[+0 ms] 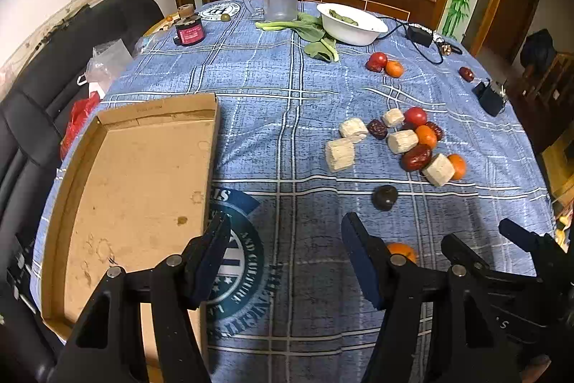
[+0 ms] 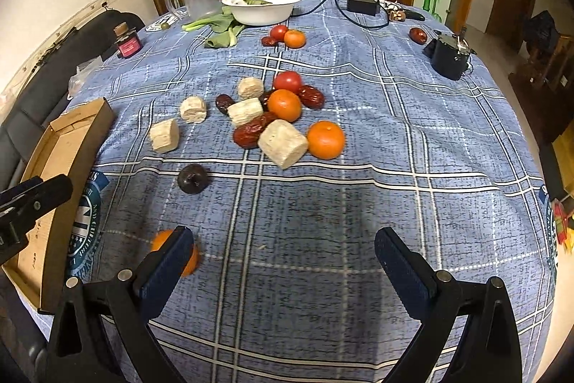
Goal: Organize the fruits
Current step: 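Grasp the orange with the right tool while the left tool grasps a white chunk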
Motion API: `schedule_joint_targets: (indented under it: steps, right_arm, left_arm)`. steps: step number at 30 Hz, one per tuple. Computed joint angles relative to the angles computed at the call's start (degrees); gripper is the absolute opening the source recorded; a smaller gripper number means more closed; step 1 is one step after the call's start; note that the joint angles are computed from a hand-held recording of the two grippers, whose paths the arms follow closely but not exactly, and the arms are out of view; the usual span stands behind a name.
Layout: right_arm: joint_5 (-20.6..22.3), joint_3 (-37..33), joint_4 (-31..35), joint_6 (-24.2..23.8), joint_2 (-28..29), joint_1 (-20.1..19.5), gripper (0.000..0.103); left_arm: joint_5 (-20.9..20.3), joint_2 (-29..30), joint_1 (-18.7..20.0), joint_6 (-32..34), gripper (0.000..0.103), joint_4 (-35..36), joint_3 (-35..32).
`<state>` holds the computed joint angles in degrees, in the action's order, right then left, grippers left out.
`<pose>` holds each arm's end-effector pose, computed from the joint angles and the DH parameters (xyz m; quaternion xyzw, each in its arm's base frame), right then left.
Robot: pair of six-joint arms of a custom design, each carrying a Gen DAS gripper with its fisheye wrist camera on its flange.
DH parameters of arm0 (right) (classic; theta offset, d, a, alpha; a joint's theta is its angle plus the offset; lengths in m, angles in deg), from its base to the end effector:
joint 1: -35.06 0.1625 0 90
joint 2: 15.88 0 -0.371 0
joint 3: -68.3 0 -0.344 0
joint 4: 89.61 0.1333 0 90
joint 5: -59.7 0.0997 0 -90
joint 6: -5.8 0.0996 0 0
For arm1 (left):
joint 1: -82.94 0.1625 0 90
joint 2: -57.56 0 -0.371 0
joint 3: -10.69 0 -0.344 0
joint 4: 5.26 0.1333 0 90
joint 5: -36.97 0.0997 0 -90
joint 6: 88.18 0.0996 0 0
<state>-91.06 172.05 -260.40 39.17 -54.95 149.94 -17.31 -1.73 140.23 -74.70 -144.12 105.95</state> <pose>0.2711 -0.4744 0.0663 -0.1339 -0.8466 0.3493 0.3786 -0.1540 -0.5941 0.2228 0.3393 0.8835 -0.1562 0.2826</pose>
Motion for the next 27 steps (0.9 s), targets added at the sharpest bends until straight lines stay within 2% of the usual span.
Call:
schedule_joint_targets:
  steps: [10, 16, 19, 21, 23, 27]
  right_arm:
    - [0.39, -1.95, 2.14, 2.70, 1.31, -0.28, 0.102]
    - [3.44, -2.28, -2.30, -1.07, 2.35, -0.25, 0.102]
    - [5.76, -2.68, -4.48, -4.21, 3.15, -0.26, 0.098]
    - [7.45, -3.30, -4.97, -5.95, 3.80, -0.34, 0.093]
    - [8.95, -4.06, -4.39, -7.06, 4.20, -0.54, 0.082]
    - [11.43, -5.68, -4.63, -9.71, 5.62, -0.80, 0.076]
  left_arm:
    - [-0.04, 2.40, 1.50, 1.87, 0.064, 2.19, -3.57]
    - [-2.13, 4.95, 3.88, 0.41, 0.064, 6.57, -9.34]
    - [-4.24, 6.89, 4.88, 0.63, 0.064, 8.82, -12.99]
    - [-6.04, 8.03, 5.15, 1.35, 0.064, 10.23, -14.77]
    - [-9.23, 9.65, 5.49, 1.70, 0.063, 13.17, -17.45]
    - [-12.23, 13.62, 5.17, 4.31, 0.061, 15.75, -21.35]
